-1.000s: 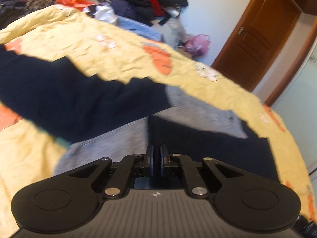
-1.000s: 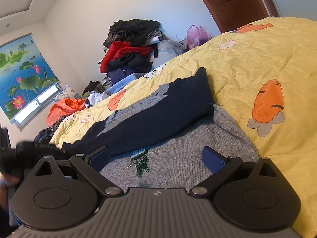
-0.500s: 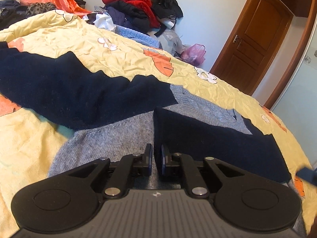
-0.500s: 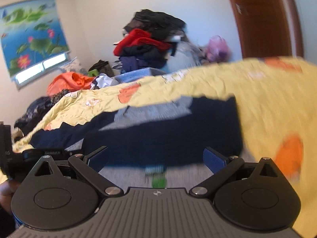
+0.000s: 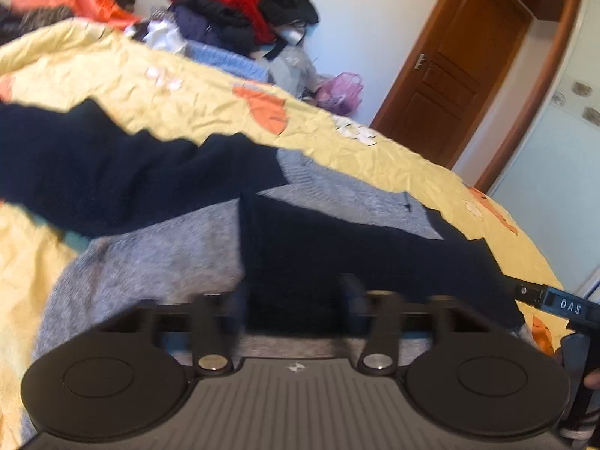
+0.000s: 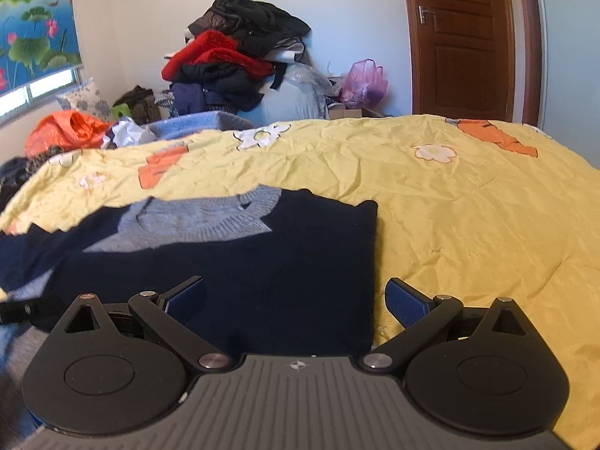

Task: Fold small clothes
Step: 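Grasp the other navy sleeve with the left tool and lift it, then fold the held sleeve across the sweater with the left tool and release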

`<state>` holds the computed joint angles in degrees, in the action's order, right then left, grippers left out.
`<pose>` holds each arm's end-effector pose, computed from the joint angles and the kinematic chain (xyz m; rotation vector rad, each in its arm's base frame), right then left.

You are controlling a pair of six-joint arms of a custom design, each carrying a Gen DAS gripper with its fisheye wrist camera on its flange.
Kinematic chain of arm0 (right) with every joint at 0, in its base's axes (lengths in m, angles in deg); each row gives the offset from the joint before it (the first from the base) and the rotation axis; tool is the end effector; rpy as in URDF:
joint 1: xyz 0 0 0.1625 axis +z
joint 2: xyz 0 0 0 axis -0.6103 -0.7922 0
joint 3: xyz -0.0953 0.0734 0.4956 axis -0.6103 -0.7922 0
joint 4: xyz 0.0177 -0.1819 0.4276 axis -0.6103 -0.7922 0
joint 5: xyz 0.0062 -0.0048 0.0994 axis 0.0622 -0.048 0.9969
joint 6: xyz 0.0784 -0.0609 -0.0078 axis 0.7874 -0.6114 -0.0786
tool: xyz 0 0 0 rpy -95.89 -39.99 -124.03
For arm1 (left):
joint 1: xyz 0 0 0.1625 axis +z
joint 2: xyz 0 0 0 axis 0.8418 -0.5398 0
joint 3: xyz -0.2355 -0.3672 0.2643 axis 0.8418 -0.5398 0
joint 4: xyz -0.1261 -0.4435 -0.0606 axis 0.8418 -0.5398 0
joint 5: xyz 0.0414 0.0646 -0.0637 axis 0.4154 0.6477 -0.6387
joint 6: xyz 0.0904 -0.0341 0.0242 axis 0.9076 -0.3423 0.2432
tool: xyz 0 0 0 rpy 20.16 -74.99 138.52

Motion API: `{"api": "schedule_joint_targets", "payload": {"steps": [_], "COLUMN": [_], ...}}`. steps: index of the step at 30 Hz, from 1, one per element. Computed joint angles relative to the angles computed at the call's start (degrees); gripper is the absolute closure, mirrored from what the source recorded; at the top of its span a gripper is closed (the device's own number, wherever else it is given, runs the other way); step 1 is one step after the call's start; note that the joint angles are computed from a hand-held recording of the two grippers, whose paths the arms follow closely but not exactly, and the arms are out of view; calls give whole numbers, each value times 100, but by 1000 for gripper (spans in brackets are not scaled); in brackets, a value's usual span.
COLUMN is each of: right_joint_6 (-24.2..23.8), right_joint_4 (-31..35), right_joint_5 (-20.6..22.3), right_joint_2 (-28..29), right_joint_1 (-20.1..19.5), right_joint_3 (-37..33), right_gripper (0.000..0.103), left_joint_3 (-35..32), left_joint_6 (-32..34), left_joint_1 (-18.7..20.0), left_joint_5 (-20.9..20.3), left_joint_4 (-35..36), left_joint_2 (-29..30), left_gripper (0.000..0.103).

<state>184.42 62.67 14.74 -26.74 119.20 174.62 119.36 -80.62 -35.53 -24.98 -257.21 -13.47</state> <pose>0.0691 -0.2736 0.2316 0.3550 -2.2162 1.1877 -0.1971 -0.3002 0.0651 0.4289 2.6023 -1.0862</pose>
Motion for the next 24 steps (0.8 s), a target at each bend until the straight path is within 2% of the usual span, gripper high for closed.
{"api": "schedule_joint_targets", "payload": {"steps": [2,3,4,6,8,11,13,16,20,23,24], "right_joint_6": [1,16,45,112,95,-121,-296,-291,-283,-306,-455], "right_joint_4": [-76,-107,-131,-160,-168,-183,-225,-270,-233,-35,-178], "right_joint_5": [88,112,144,184,188,171,236,511,556,801,806], "right_joint_2": [104,143,180,237,252,221,276,547,884,1310,1368], "right_joint_1": [84,124,179,285,409,580,639,651,575,587,553], "right_joint_3": [-39,-51,-73,-107,-138,-166,-208,-347,-442,-581,-525], "right_gripper": [3,3,3,3,3,3,3,3,5,3,0], "left_joint_3": [8,-5,-27,-41,-45,26,72,111,102,104,105], "left_joint_6": [94,159,202,270,295,236,168,203,246,289,283], "left_joint_1": [39,52,60,114,151,88,142,26,61,95,87], "left_joint_5": [-4,-6,22,-20,-16,303,314,464,439,409,420], "left_joint_4": [37,126,257,284,468,767,745,557,516,444,456], "left_joint_2": [-41,-80,-120,-190,-347,-539,-562,-295,-290,-286,-283], "left_gripper": [79,89,93,96,97,98,98,98,98,97,97]}}
